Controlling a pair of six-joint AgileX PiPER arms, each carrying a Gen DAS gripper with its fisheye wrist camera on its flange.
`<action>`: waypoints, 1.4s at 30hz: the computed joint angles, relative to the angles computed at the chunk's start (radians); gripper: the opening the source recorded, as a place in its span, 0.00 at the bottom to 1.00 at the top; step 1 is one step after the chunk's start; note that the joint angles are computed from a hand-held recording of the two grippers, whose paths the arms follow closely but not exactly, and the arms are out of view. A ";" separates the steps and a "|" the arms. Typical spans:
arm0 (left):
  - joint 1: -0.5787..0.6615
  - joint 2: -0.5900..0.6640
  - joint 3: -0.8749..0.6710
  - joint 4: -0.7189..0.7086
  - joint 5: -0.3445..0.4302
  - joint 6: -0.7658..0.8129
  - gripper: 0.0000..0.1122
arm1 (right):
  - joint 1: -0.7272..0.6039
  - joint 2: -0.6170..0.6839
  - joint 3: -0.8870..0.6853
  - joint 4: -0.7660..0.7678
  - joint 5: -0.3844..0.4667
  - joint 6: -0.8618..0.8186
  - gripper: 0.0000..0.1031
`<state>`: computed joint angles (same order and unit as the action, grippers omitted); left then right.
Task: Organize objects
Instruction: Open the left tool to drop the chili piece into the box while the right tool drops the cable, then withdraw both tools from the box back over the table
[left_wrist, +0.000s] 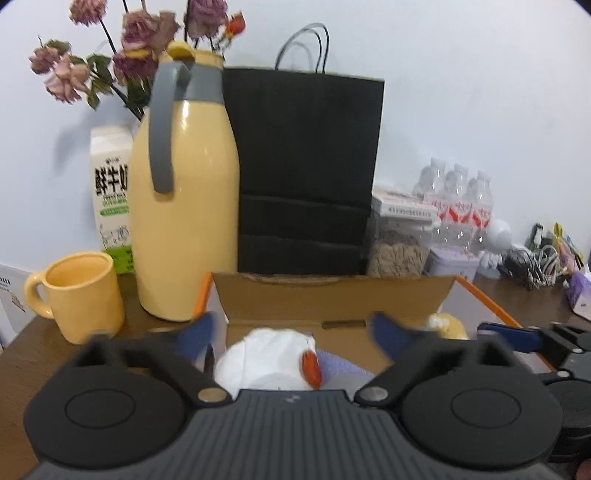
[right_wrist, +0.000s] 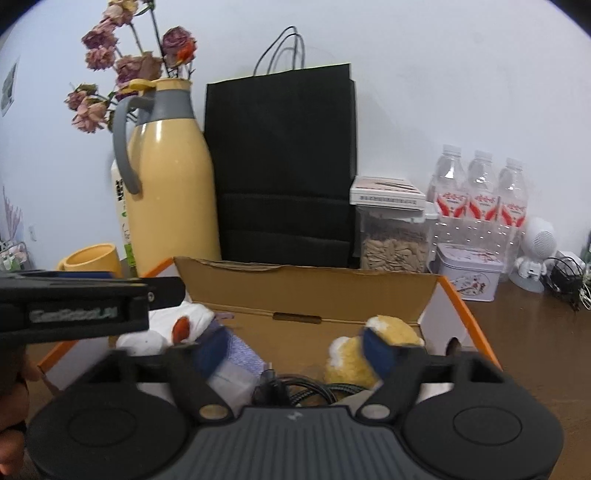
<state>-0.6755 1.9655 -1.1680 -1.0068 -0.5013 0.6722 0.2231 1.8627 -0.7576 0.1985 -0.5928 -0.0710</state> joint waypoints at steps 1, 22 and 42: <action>-0.001 -0.002 0.006 0.017 -0.008 -0.019 0.92 | -0.003 -0.004 0.005 -0.008 -0.003 0.010 0.97; -0.026 -0.165 0.144 -0.073 0.002 0.080 0.92 | 0.000 -0.190 0.168 0.002 -0.016 -0.003 1.00; -0.378 -0.438 0.570 -0.387 -0.184 0.113 0.92 | 0.230 -0.651 0.637 0.353 0.002 -0.185 1.00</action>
<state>-1.0540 1.5279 -0.5982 -1.3942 -0.6855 0.7850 0.4535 1.2115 -0.1205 0.5512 -0.5909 -0.2559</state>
